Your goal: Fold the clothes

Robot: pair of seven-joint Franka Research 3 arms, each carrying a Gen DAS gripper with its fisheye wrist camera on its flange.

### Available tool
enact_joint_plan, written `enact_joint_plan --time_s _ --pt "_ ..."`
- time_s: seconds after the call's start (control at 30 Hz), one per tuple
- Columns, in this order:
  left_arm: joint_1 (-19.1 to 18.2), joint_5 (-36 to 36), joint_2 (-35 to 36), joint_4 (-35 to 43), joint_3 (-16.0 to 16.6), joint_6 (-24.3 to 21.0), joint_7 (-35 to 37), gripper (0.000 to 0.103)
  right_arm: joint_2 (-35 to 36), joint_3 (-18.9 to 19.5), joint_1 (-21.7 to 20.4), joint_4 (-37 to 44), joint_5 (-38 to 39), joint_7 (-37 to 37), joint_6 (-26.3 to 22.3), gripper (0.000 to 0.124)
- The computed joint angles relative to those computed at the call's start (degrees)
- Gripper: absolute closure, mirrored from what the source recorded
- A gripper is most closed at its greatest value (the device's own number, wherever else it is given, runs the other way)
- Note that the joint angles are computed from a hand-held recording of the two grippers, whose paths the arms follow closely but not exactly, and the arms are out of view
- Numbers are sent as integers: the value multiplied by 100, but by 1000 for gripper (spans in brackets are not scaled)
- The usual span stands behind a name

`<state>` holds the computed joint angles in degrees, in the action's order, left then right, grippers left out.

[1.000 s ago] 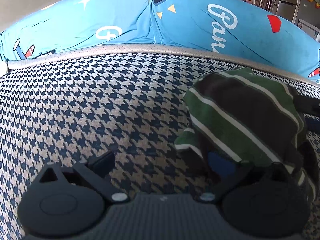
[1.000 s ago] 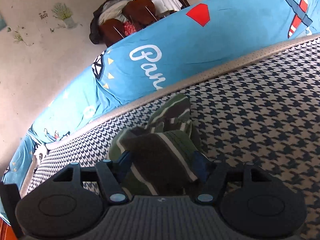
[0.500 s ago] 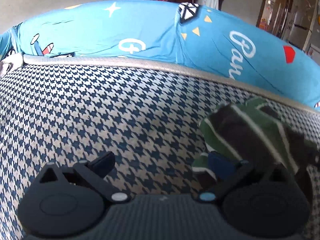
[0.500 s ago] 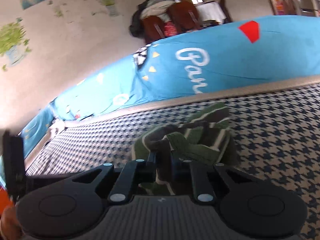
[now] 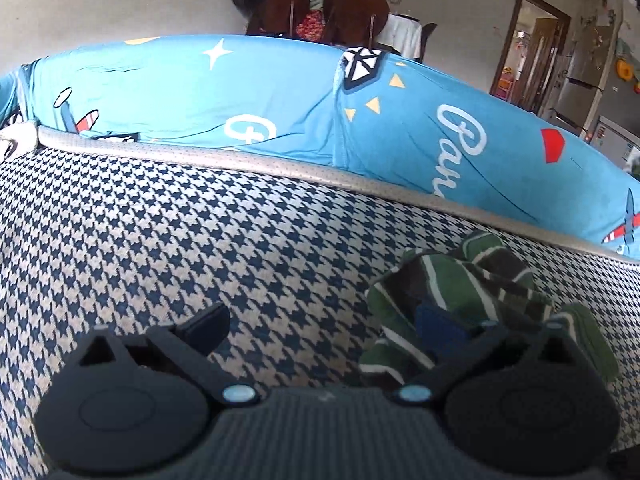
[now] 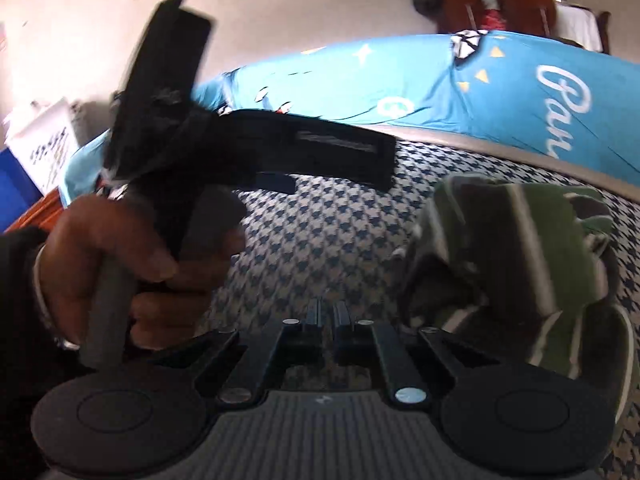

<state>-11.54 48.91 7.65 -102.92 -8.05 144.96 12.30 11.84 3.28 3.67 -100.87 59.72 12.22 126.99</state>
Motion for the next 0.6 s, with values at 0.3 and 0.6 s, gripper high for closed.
enact_joint_plan --time_s 0.3,0.6 --pt "-5 0 0 57 0 -400 -145 0 -241 -99 -161 -51 953 -154 625 104" --pt "-12 -28 42 77 -1 -372 -58 0 -5 -27 -41 185 1368 150 1823 53"
